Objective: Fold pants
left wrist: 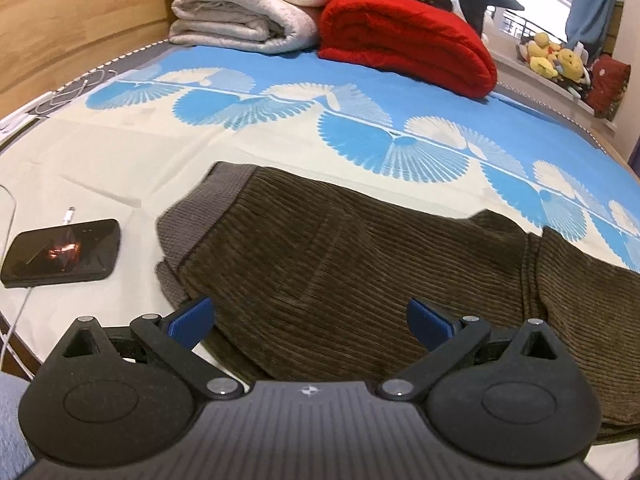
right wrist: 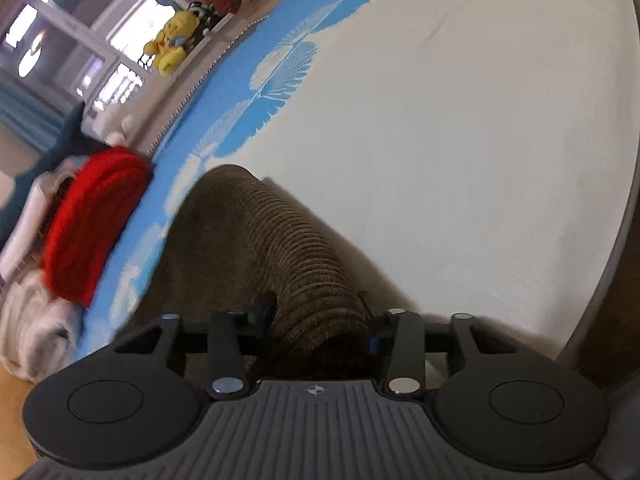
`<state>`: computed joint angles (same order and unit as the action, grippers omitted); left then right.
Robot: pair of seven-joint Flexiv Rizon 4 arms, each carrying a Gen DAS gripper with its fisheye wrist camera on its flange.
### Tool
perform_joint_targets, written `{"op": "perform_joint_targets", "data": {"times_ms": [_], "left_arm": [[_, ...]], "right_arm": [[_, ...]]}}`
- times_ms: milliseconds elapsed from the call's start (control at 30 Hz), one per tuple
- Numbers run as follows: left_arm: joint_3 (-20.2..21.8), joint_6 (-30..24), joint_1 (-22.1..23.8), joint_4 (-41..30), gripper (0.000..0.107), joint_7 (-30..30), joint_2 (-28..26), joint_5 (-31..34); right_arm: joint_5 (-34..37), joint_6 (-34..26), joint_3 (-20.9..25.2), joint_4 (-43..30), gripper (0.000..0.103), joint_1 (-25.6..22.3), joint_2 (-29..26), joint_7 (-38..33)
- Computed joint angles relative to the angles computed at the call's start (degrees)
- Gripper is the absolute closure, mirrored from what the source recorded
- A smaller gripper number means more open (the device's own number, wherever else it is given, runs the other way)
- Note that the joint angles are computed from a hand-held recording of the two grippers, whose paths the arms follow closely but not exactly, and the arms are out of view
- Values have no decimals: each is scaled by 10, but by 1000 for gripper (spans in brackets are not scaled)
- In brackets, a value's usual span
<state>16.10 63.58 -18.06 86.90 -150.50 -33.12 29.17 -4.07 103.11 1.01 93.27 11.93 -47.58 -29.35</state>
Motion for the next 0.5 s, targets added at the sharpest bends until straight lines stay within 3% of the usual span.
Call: {"op": "perform_joint_targets", "data": {"times_ms": [100,233,367,500], "left_arm": [[-8,16,16,14,4,6,9,-15],[-34,35,43,20,4,55,14,-55],[-79,41,63,-19,4,155,-1,-114],[-92,21,40,-89,4,242,-33,-141]], "right_arm": [[1,7,-16,-1,68,14,1,-4],[14,12,-93,6,71,81,10,-17],[30,24,-207,18,71,180,8,-64],[55,-2,-236,13,71,206,4,-67]]}}
